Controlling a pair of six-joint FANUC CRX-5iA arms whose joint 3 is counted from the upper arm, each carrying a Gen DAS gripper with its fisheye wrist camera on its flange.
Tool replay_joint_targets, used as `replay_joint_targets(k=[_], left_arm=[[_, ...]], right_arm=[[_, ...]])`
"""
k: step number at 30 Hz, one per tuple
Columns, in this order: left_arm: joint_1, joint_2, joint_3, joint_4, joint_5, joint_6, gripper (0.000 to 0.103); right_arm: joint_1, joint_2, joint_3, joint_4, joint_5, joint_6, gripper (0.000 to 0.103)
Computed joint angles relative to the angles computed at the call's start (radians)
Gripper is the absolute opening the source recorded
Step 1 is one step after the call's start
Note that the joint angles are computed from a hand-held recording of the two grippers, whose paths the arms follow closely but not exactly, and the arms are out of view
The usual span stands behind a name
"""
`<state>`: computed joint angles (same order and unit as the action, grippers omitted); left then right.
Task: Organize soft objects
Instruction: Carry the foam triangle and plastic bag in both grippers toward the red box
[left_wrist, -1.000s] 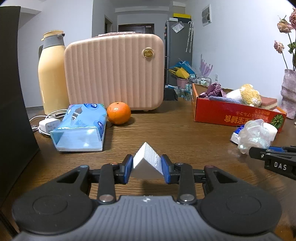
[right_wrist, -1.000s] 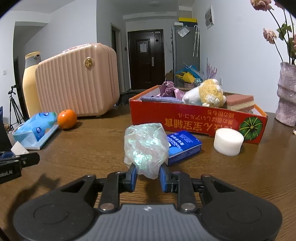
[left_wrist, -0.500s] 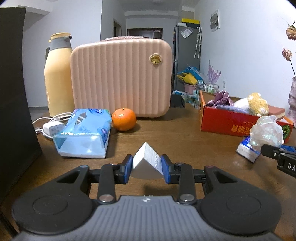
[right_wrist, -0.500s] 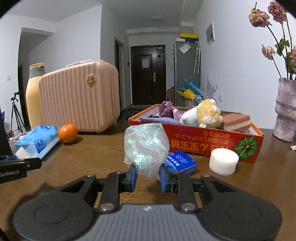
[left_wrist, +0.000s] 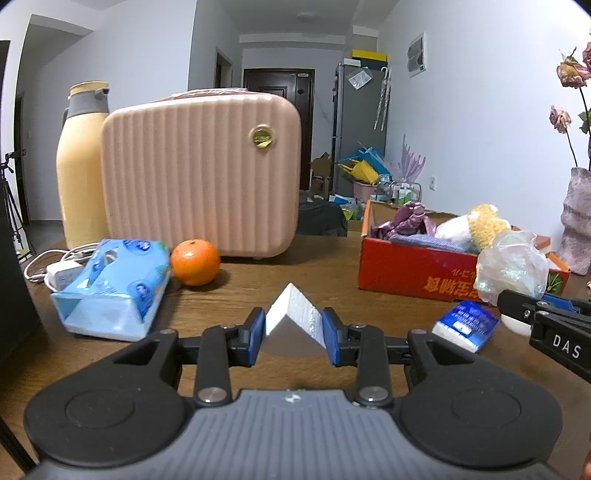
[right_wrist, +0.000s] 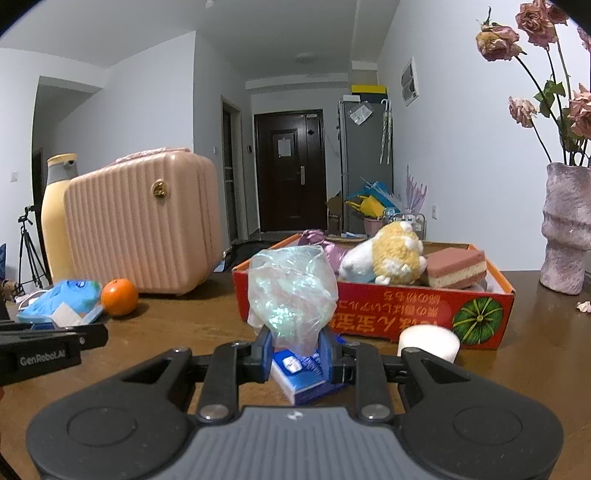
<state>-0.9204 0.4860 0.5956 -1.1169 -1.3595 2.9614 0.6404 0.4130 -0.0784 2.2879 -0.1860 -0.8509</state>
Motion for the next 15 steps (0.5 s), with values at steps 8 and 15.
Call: replay_joint_targets(k=[8, 15], left_arm=[[0.021, 0.055, 0.083, 0.0, 0.02, -0.009, 0.034], [0.039, 0.101, 0.158, -0.006, 0.039, -0.022, 0.034]], right_arm=[[-0.058, 0.017, 0.051, 0.195, 0.022, -0.173, 0.025], [-0.089, 0.04, 0.094, 0.281, 0.029, -0.244, 0.025]])
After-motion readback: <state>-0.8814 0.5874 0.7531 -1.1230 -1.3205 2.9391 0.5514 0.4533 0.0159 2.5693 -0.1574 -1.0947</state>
